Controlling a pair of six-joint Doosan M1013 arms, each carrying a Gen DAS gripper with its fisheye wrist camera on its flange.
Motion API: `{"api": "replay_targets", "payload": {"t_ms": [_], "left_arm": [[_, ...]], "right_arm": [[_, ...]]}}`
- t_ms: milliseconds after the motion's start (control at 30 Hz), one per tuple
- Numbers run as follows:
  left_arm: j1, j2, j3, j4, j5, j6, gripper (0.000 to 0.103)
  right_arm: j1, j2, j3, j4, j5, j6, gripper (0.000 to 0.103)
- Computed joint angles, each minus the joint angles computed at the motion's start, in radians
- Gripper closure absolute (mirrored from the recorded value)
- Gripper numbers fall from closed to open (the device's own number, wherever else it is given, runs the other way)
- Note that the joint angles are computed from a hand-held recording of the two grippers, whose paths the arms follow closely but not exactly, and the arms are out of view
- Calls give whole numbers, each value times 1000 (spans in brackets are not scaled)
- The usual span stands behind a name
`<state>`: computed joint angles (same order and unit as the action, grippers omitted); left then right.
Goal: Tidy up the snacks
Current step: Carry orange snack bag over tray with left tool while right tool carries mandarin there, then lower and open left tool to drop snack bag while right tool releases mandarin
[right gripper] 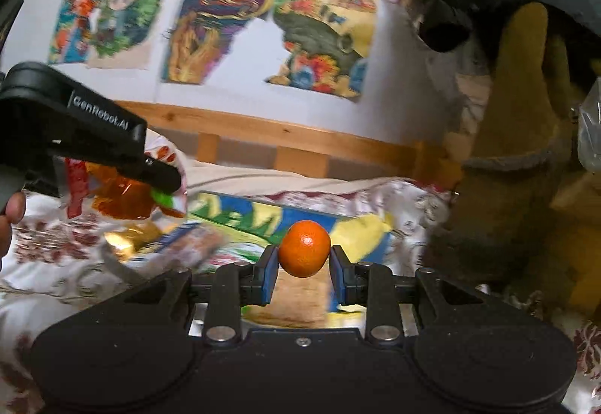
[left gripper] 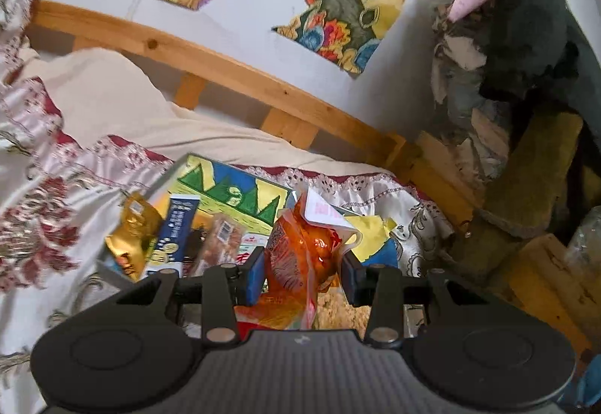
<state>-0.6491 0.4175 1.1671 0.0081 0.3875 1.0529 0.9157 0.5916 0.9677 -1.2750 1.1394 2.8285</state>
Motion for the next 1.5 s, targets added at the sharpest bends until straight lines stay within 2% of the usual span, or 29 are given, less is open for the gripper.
{"api": "replay_targets", "payload": {"t_ms": [300,533,833,1000,1233,1500], "left_arm": [[-13,103,-109,-55,72,69,59],[-20,142,-151,-52,121,73,59],[-27,144,-155,-24,136,95,58],[-30,141,-149,24,134,40,58],[-34,157,-179,109,210,-7,58],[-37,156,-169,126,189,-34,57]], "right_arm": [[-38,22,-22,69,76,-5,71],[-48,35,-50,138,110,-31,71],[-56,40,-60,189,121,-65,71],[-58,44,-69,212,137,-80,71],[-64,51,-83,252,161,-105,71],[-65,49,-78,255,149,-95,71]]}}
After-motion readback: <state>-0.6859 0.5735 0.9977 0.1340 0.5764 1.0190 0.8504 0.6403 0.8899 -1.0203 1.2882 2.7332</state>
